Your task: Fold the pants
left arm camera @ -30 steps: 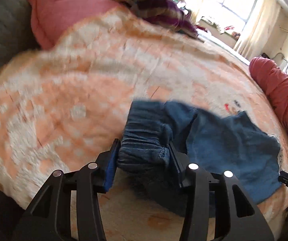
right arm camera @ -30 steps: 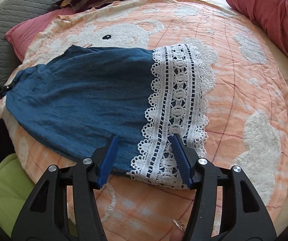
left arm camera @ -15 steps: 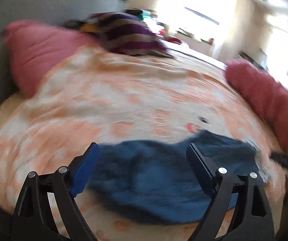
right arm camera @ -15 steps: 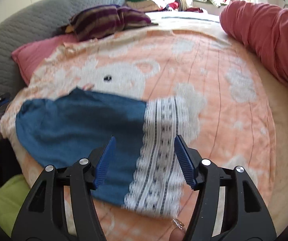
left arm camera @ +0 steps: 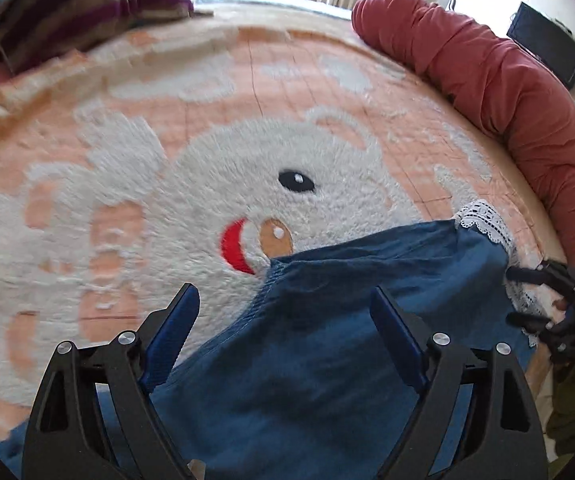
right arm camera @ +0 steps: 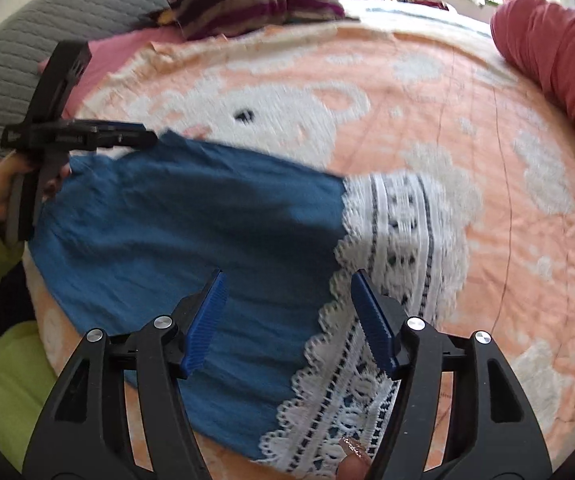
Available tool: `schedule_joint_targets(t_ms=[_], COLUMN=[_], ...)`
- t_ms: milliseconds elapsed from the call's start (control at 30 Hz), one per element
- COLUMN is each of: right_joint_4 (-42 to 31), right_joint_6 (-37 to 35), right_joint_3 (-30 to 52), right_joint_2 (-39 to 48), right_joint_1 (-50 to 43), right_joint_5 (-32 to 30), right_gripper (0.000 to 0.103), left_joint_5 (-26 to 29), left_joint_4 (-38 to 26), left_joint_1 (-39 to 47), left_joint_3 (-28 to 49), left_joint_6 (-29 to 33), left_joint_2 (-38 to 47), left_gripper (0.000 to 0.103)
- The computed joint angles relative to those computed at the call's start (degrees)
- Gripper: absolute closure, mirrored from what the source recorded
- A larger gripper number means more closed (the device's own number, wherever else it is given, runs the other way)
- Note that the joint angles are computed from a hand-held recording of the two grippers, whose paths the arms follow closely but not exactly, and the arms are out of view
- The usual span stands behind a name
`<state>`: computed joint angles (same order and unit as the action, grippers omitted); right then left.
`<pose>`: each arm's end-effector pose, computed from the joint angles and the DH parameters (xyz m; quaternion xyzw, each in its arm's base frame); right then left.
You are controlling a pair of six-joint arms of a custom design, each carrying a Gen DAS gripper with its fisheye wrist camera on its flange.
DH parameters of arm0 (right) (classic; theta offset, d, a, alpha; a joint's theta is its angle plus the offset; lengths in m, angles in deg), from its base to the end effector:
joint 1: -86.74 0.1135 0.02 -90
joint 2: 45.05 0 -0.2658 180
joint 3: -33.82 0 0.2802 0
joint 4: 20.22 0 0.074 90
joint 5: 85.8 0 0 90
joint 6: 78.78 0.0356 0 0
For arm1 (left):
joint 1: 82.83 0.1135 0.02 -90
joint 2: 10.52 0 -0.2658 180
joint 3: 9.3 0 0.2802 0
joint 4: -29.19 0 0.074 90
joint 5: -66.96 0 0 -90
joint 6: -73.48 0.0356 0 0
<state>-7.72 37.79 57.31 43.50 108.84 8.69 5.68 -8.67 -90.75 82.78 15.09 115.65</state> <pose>0.1845 0.0719 0.0382 0.0495 0.9452 0.0983 0.3075 0.4350 -0.0778 0.0710 0.3602 0.8872 -0.2085 0.1990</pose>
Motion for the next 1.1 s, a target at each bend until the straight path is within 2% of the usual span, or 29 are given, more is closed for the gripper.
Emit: schedule_joint_targets(t_ms=[67, 100, 200, 333, 433, 500, 567, 633, 700, 767, 833, 967, 1000, 1033, 1100], right_joint_4=[2.37, 3.57, 5.41, 7.32, 5.48, 3.03, 0.51, -2.40, -5.33, -5.43, -3.44, -2.92, -2.43, -1.74, 1.72], right_joint_6=[0.30, 0.45, 0.94, 1.25, 0.90, 0.03, -0.23, -1.94, -5.35, -8.36, -11.91, -17.46, -17.77, -17.78, -16.99], right_joint_3=[-0.65, -1.34, -2.60, -2.99, -1.98, -1.79, -2.97, -5.21, -5.27, -2.21, 2.58, 11.54, 13.12, 13.91, 12.51], right_joint_2=[1.75, 1.92, 1.89, 3.31, 3.34, 1.40, -4.41, -14.30, -20.70, -17.08, -7.99, 7.85, 11.47, 14.27, 15.37], right_joint_1=[-0.87, -1.06, -0.92, -0.60, -0.01, -0.50, -2.32, -5.89, -11.68, -18.03, -24.66, -29.94, -30.24, -30.66, -30.28], right_joint_5=[-1.16, -1.46, -1.56, -1.08, -0.29, -0.89, -2.35, -2.65, -3.77, -5.41, -11.00, -19.65, -19.91, -21.32, -21.75], right_gripper=[0.046, 0.046, 0.046, 0.046, 0.045, 0.045, 0.045, 0.045, 0.045, 0.045, 0.048, 0.053, 0.057, 0.070, 0.085], left_joint_5=[1.95, 1.20, 1.29, 4.85, -0.63, -0.60, 0.98, 2.13, 3.14, 4.18, 2.91, 1.27, 1.31, 1.36, 1.02], left_joint_4=[-2.14, -1.84, 2.16, 6.69, 8.96, 10.03, 11.16, 12.70, 13.69, 13.67, 13.85, 13.48, 12.89, 12.62, 12.50], left_joint_1=[-0.47, -0.94, -1.61, -0.04, -0.89, -0.86, -0.11, 0.64, 1.36, 1.62, 1.01, 0.44, 0.51, 0.60, 0.52], left_joint_3=[1.69, 1.18, -1.23, -1.32, -1.50, -2.09, -2.96, -4.62, -6.31, -7.62, -8.34, -7.58, -6.79, -6.41, -6.19], left_joint_6=[0.45, 0.45, -0.59, -6.62, -7.03, -7.65, -8.37, -9.15, -9.09, -8.64, -8.25, -8.65, -8.85, -8.93, -8.82], left_joint_2=[2.28, 2.39, 0.49, -0.11, 2.33, 3.62, 3.55, 2.19, 0.47, -0.90, -1.37, 0.00, 0.70, 1.03, 1.28], left_gripper=[0.066, 0.094, 0.096, 0.096, 0.096, 0.093, 0.093, 0.084, 0.083, 0.083, 0.083, 0.083, 0.083, 0.083, 0.083])
